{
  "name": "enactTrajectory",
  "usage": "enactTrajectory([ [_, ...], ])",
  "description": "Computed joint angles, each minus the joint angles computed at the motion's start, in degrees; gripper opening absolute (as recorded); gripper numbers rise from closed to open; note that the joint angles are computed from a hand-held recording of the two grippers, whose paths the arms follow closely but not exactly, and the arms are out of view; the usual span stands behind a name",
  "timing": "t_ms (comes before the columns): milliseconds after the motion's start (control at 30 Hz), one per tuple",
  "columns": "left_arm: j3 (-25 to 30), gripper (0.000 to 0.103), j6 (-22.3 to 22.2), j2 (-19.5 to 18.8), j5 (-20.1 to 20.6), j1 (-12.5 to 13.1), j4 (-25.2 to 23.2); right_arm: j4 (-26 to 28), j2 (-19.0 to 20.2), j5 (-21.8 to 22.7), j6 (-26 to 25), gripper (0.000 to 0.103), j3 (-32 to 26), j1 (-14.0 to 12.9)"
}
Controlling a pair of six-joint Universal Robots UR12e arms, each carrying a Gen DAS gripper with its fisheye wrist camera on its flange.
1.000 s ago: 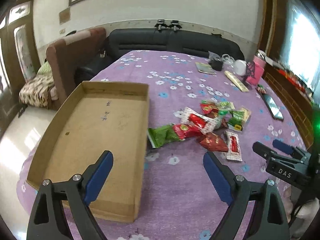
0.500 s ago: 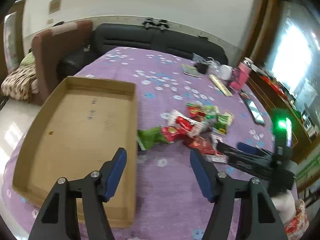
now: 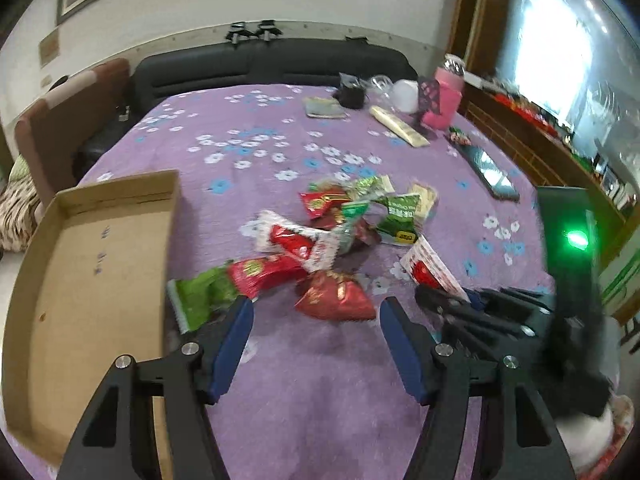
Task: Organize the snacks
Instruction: 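Grasp the red snack bag with the left gripper while the right gripper holds its packet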
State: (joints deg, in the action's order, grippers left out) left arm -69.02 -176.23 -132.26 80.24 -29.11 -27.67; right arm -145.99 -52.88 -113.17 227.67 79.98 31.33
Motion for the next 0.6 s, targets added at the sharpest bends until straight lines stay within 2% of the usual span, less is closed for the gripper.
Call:
enactTrajectory([
  [200,4.89,0.068,3.10,-3.32,1.85,-1.19,-4.32,-4.46,-2.09,1.71,1.29,0.010,4.05,-0.14],
  [267,5.58,0.056,3.47,-3.87,1.79,-1.30,-5.39,-6.19,-2.70,2.21,1.50,0.010,5.24,-0.24],
  [300,5.95,0.056,3.54,-4.09,1.60,-1.30,-6.19,-6.66,-2.91,2.29,1.55,0.010,5.60,-0.26],
  [467,4.70,0.055,2.68,-3.54,0.43,-1.10,-4.88,-7.99,-3.27,2.61,1.79,0.009,6.53,-0.28],
  [600,1.26,0.055,1.33,-1.26,-2.32,-0.39,-1.14,-9.23,-3.67,2.40,2.24,0.009,7.29,-0.09],
])
